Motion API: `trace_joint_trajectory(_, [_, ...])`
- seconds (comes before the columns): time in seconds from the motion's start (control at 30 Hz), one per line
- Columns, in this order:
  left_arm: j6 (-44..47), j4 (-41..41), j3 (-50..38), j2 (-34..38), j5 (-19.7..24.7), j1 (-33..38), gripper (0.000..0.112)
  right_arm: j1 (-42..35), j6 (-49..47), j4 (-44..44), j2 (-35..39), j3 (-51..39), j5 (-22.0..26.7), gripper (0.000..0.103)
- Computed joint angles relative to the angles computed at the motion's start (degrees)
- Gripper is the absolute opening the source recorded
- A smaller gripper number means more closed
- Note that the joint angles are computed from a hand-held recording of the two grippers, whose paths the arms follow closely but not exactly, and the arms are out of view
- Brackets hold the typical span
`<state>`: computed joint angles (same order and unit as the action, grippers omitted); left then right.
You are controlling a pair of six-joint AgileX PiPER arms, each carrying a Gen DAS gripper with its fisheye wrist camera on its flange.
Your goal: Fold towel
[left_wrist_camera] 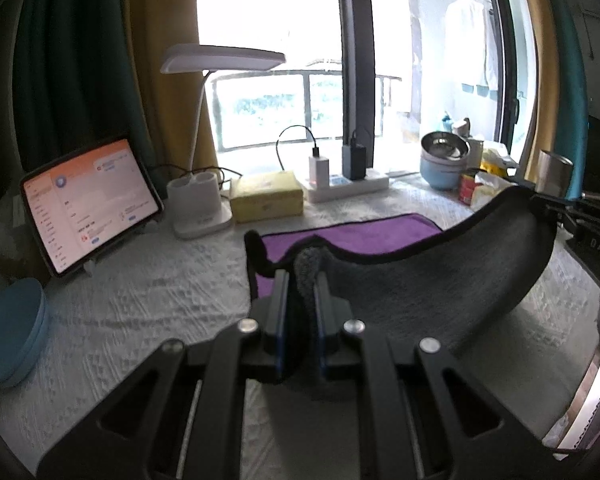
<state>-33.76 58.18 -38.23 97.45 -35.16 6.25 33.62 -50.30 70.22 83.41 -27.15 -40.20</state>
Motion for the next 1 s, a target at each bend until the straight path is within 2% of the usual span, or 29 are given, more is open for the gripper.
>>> trace_joint_trajectory(0.17, [-1.5,0.8,-2.7,1.3,0.1,-0.4,0.012,-2.6,-0.6,-2.5,0.6,-2.1,1.4,0.004])
trace_joint_trajectory(0.67, [2.5,-5.5,-10.3,6.2,2.0,-4.0,0.012,-11.2,1.8,-11.2,5.0,-8.1,7.1,0.004])
trace_joint_trajectory(1.0, [-9.1,1.6,-18.7,10.6,3.8,-4.0,0.012,-16.5,6.4,-18.7,9.8,-12.6,10.5,0.005])
